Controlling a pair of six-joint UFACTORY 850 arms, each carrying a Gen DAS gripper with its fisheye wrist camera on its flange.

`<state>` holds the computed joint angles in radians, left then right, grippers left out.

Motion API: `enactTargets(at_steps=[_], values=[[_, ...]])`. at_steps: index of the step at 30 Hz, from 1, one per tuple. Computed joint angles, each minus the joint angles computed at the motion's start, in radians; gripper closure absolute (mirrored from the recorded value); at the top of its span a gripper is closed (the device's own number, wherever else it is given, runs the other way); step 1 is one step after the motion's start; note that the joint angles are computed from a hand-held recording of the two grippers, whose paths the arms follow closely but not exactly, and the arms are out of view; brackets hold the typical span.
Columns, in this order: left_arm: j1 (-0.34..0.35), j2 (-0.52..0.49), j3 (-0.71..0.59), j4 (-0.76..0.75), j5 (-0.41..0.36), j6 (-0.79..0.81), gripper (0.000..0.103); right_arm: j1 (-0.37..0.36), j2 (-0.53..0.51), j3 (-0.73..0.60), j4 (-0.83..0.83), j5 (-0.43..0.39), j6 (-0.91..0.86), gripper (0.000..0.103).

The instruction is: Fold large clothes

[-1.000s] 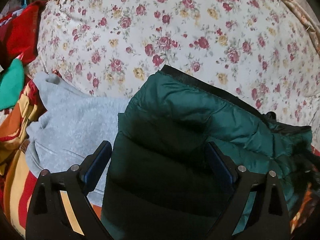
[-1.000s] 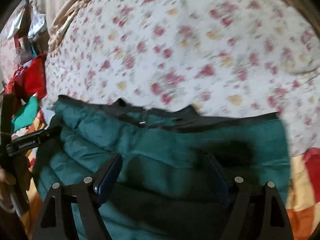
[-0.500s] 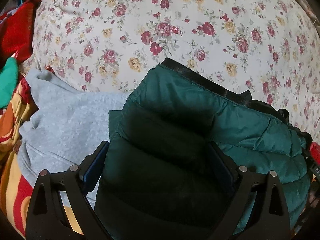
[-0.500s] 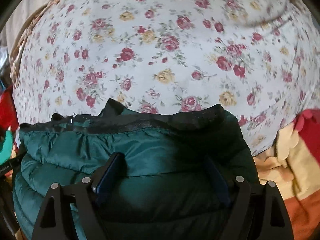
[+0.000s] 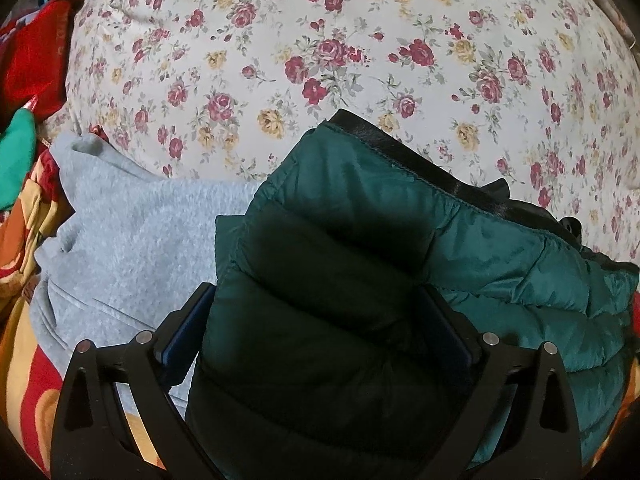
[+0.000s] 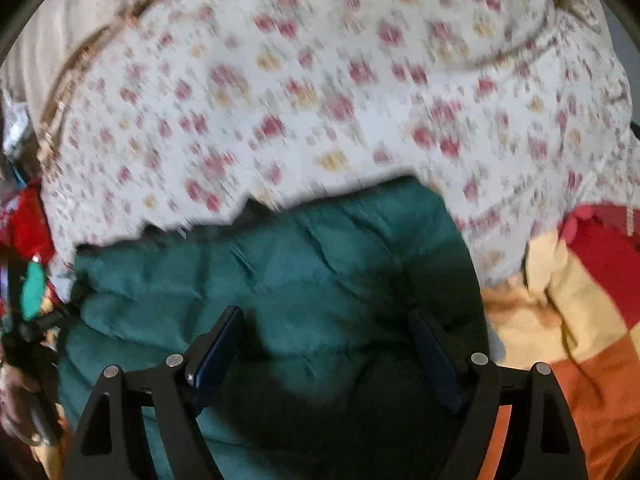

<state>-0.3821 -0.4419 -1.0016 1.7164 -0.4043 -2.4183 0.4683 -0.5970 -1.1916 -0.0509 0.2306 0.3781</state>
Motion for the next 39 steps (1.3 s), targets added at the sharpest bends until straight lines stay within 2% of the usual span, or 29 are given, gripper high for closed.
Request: enactTargets(at_steps=[2,4,6,10,16,21,31,34,39], values=[[-0.003,0.001,-0.001,-0.010,-0.006,0.009,0.004,-0.001,-0.025,-0.018,0.014,-0.011,-0.006,0.020],[-0.006,0.003,0.000,-0.030,-0.011,0.028,0.004,0.009,-0.041,-0.041,0.134,-0.033,-0.136,0.017],[-0.009,0.013,0.005,-0.056,-0.015,0.054,0.004,0.010,-0.039,-0.055,0.188,-0.069,-0.192,0.017],[-0.022,0.049,0.035,-0.090,-0.022,0.085,0.005,0.004,0.016,-0.004,0.025,-0.049,-0.011,0.017],[-0.067,0.119,0.110,-0.065,-0.074,0.065,0.005,0.004,0.086,0.082,-0.162,-0.012,0.201,0.017],[-0.113,0.178,0.163,-0.088,-0.110,0.083,0.005,0.017,0.124,0.124,-0.229,-0.024,0.291,0.017],[-0.190,0.274,0.243,-0.146,-0.163,0.103,0.005,0.060,0.209,0.199,-0.102,-0.041,0.167,0.015],[-0.194,0.279,0.251,-0.150,-0.164,0.106,0.005,0.062,0.216,0.203,-0.058,-0.050,0.120,0.015],[-0.174,0.275,0.268,-0.090,-0.129,0.014,0.005,0.058,0.189,0.177,0.027,-0.080,0.039,0.015]])
